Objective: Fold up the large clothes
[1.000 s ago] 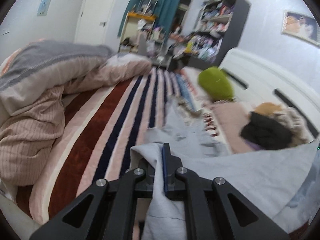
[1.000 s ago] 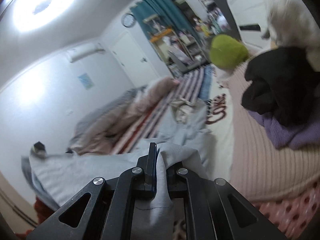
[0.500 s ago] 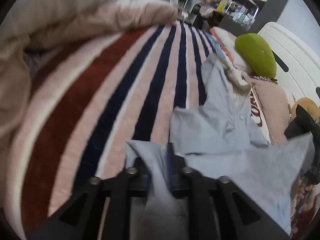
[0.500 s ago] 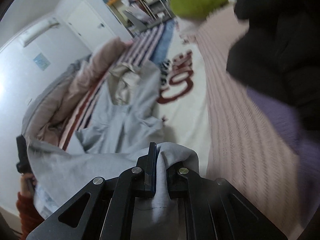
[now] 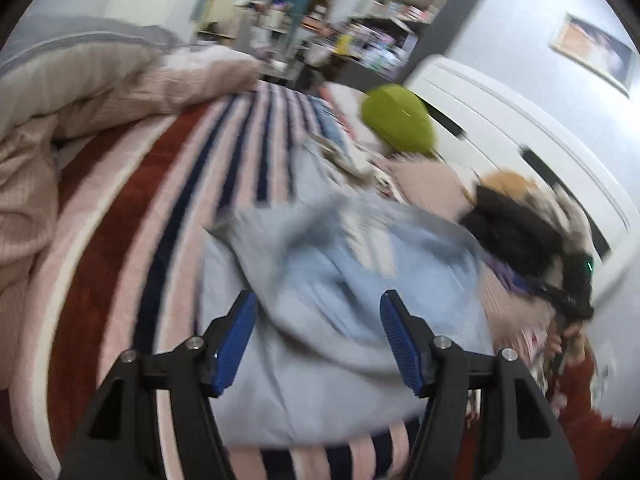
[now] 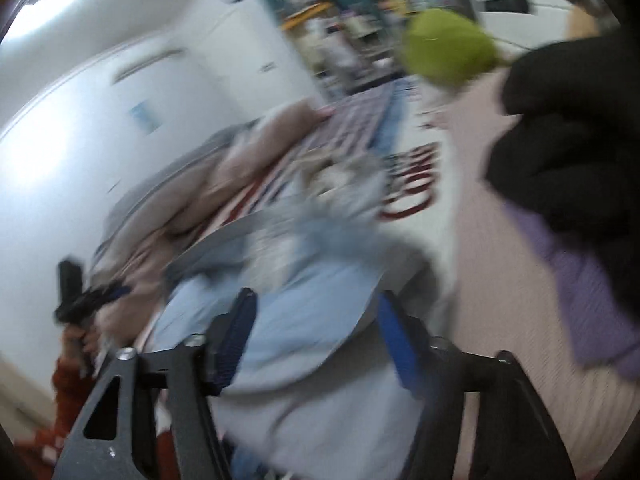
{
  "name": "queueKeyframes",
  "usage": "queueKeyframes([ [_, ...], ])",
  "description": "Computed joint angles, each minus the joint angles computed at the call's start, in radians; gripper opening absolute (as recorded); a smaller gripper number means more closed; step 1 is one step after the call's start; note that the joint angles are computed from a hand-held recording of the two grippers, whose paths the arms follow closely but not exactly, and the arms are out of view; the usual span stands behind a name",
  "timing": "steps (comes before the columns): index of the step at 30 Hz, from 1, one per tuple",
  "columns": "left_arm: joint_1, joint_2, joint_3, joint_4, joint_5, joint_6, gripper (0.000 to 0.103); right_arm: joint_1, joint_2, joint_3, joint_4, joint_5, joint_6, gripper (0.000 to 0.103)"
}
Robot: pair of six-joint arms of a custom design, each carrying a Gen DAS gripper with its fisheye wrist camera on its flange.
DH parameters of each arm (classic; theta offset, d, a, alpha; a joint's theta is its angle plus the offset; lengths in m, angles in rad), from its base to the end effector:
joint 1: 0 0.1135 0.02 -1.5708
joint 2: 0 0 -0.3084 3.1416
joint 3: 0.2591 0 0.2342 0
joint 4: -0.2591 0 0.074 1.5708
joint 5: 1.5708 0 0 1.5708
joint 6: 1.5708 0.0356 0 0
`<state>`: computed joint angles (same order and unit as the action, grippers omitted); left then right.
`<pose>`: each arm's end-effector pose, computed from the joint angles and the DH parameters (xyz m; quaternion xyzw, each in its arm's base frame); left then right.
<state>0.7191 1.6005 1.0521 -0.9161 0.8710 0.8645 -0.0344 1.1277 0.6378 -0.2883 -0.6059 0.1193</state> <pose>0.2165 0.1533 0.2586 0.0881 0.9014 -0.2617 0.3336 0.1899 0.0138 0.2661 -0.0472 0.8867 0.2906 0.3564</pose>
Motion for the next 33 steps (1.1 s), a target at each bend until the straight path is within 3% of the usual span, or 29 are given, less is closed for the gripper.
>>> queueKeyframes([
  [2,-0.023,0.008,-0.054,-0.064,-0.004,0.097,0.053,0.133,-0.025,-0.048,0.008,0.039,0.019,0.027],
  [3,-0.050,0.003,-0.101,-0.041,-0.029,0.098,0.046,0.202,-0.010,-0.072,0.029,0.064,0.041,0.024],
  [6,-0.171,0.002,-0.240,0.160,-0.135,-0.029,0.044,0.382,0.126,-0.131,0.147,0.159,0.108,0.019],
  [10,-0.310,0.072,-0.267,0.331,-0.181,-0.213,0.044,0.442,0.341,-0.122,0.284,0.201,0.148,0.017],
  [16,-0.437,0.148,-0.094,0.451,-0.237,-0.440,0.044,0.300,0.431,0.062,0.249,0.170,0.120,0.017],
  [19,-0.478,0.239,0.061,0.499,-0.275,-0.561,0.045,0.243,0.508,0.195,0.190,0.243,0.092,0.020],
  [22,-0.505,0.330,0.170,0.587,-0.374,-0.673,0.059,0.169,0.610,0.296,0.178,0.237,0.104,0.019],
  [24,-0.516,0.403,0.231,0.648,-0.465,-0.740,0.078,0.120,0.684,0.347,0.189,0.251,0.135,0.019],
  [28,-0.496,0.571,0.371,0.573,-0.500,-0.786,0.080,0.046,0.795,0.376,0.178,0.323,0.122,0.019],
  [33,-0.472,0.576,0.346,0.565,-0.521,-0.774,0.082,0.032,0.797,0.324,0.191,0.340,0.092,0.017],
])
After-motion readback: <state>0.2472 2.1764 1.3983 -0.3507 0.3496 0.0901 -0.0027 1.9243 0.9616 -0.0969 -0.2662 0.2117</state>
